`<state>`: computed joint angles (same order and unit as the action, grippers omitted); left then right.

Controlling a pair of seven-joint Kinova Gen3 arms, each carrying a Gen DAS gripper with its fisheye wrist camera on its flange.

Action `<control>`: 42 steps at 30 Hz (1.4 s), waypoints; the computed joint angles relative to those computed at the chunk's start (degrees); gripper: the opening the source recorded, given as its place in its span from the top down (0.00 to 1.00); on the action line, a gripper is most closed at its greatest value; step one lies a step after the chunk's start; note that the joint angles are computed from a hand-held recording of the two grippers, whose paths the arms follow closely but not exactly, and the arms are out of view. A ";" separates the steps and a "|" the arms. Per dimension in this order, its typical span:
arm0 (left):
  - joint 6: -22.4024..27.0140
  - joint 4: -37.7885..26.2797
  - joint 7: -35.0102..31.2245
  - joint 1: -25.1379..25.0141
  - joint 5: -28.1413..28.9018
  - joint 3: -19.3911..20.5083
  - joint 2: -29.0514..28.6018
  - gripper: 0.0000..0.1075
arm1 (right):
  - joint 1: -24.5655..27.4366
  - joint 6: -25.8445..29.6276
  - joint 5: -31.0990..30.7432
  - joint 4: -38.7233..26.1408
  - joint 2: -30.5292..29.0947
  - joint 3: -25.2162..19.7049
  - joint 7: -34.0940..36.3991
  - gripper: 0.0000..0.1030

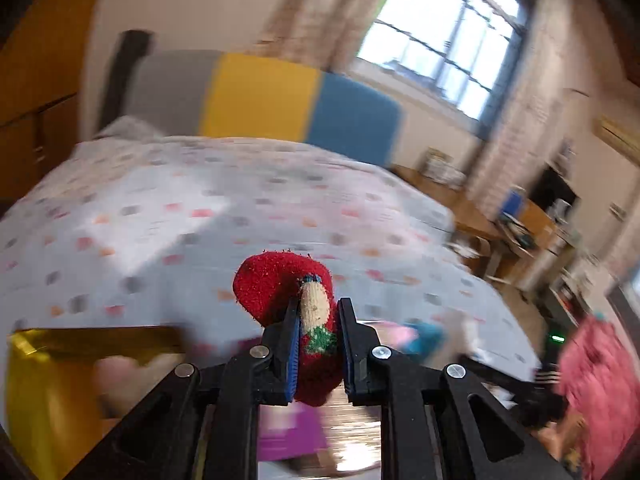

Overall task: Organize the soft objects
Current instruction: 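Place the red sock in the gold tray with the left tool while the right tool lifts the white towel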

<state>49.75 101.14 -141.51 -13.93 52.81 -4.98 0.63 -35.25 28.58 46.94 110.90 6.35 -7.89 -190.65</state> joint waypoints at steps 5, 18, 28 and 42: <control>-1.99 3.18 -2.04 -5.79 -1.42 -4.25 1.10 0.84 | -0.12 -0.03 0.61 0.15 -0.02 0.05 -0.71 0.95; -9.90 6.54 2.25 -16.42 -12.87 -3.12 9.81 0.64 | 0.93 -9.69 2.50 3.52 -0.83 1.51 -5.09 0.95; -12.62 13.51 -3.89 -17.40 -10.11 -3.35 2.46 0.33 | 1.35 -13.23 4.72 4.82 -3.35 1.21 -8.11 0.95; -18.28 21.14 -3.81 -10.58 -11.54 -10.23 -7.93 0.04 | -0.25 -6.42 8.98 -6.74 -5.02 -8.00 0.35 0.95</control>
